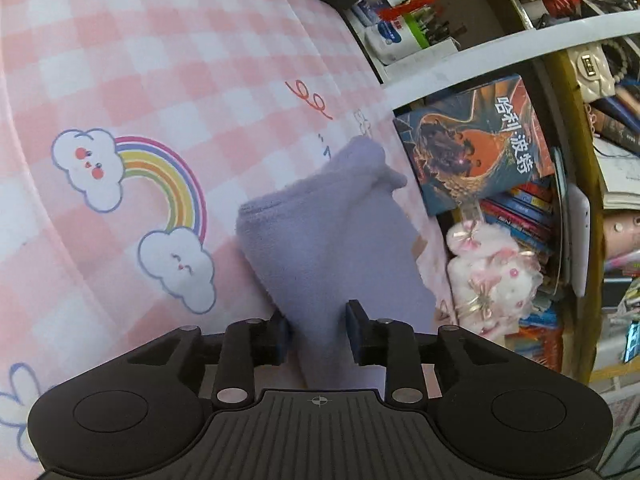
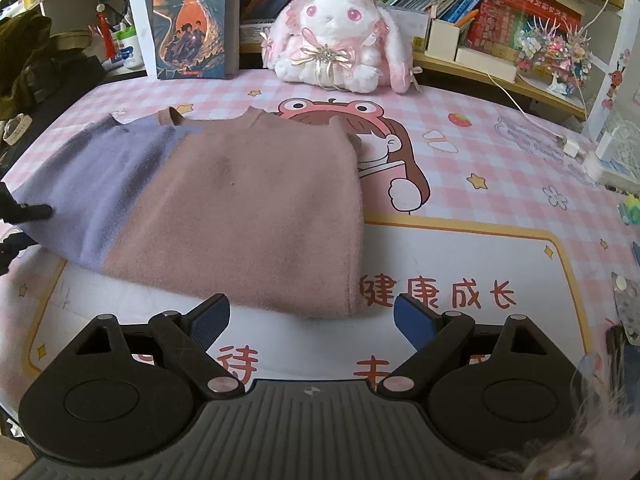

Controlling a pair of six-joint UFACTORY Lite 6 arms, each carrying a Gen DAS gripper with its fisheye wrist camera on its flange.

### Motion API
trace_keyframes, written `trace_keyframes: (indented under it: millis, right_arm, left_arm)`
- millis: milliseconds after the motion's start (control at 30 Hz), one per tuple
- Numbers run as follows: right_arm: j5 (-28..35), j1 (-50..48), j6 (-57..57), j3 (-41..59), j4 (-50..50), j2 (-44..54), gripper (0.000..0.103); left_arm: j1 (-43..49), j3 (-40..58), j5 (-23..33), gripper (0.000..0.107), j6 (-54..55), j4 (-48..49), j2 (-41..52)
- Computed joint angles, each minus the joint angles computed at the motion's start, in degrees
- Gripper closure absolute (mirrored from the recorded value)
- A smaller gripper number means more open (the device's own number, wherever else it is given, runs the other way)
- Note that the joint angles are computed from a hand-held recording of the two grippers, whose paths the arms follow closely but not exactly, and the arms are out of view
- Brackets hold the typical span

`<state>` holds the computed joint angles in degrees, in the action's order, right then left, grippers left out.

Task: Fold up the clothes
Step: 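Lift the lavender side and fold it over the mauve half with the left gripper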

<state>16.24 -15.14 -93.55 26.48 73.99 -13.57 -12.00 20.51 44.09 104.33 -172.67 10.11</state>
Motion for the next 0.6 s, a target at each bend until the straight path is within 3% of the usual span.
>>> trace_keyframes:
  millis: [267,467,600]
  right_arm:
    - [-2.0,1.0,4.2,-0.6,-2.9,-1.5,0.014]
    - [-3.5,1.7,7.0,-1.1,-3.7,-3.1,0.014]
    - [-4.8,2.4,3.8,0.1,1.5,-1.6,0.014]
  left_arm:
    - [1.8,3.7,2.5,0.073,-1.1,1.6,4.8]
    - [3.0,4.1,2.9,0.094,-1.4,2.2,6.1]
    - [4.2,2.7,4.4,0.097,-0.7,2.9,5.6]
